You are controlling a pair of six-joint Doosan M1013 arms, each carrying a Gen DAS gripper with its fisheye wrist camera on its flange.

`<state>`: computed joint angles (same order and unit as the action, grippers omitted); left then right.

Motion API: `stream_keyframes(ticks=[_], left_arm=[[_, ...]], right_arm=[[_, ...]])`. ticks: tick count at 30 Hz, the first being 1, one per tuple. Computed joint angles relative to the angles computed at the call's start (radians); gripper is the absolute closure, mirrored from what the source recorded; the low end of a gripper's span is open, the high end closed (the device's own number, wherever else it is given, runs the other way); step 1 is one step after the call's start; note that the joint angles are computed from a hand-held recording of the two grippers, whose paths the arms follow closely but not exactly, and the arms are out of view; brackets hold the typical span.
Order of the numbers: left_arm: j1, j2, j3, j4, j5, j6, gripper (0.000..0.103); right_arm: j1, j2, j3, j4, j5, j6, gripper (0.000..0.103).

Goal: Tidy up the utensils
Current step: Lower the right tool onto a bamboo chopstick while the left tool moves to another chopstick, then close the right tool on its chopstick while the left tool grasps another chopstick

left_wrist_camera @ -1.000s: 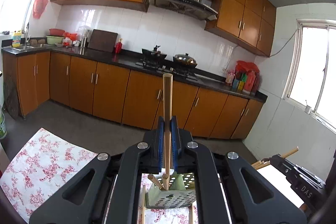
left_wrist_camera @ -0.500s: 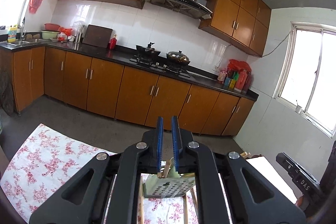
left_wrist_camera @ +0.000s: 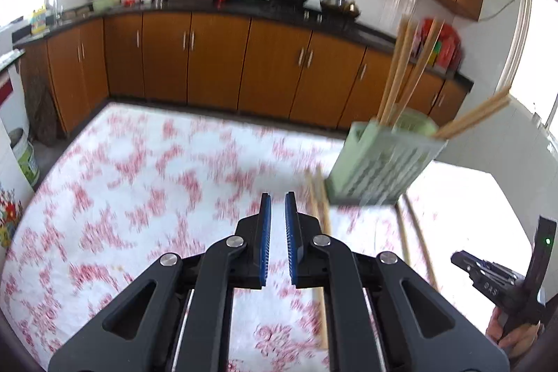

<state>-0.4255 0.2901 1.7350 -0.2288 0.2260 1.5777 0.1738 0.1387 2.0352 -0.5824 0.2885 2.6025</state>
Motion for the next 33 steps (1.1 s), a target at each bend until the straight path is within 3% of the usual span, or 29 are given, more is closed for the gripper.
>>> stream_keyframes(ticks=[6,8,11,14,17,25,30,33], left_arm=[[0.009,0.035,0.008,-0.224,0.076,0.243,0.094],[0.008,0.044,0.007,-0.295,0.094,0.321,0.094],[0.001,0.057,0.004,-0.358,0.125,0.403,0.094],[-0.009,0.072,-0.005,-0.375,0.156,0.442,0.094],[-0.019,0.09,-0.021,-0.36,0.186,0.438,0.094],[-0.039,0.111,-0.036,-0.265,0.217,0.357,0.094],[-0.057,0.109,-0.03,-0.135,0.188,0.266,0.094],[-0.07,0.107,-0.03,0.008,0.165,0.135,0.095]], right_arm=[[0.02,0.065,-0.027,-0.014,0.064,-0.006,0.086],[0.025,0.062,-0.021,-0.087,0.076,0.05,0.095],[0.025,0.06,-0.016,-0.192,0.126,0.18,0.095],[-0.005,0.043,-0.002,-0.218,0.151,0.284,0.095],[-0.022,0.029,0.013,-0.192,0.134,0.275,0.095],[-0.013,0.023,0.018,-0.212,0.146,0.262,0.095],[-0.016,0.045,-0.002,-0.208,0.143,0.254,0.095],[-0.013,0.049,-0.006,-0.214,0.149,0.252,0.095]])
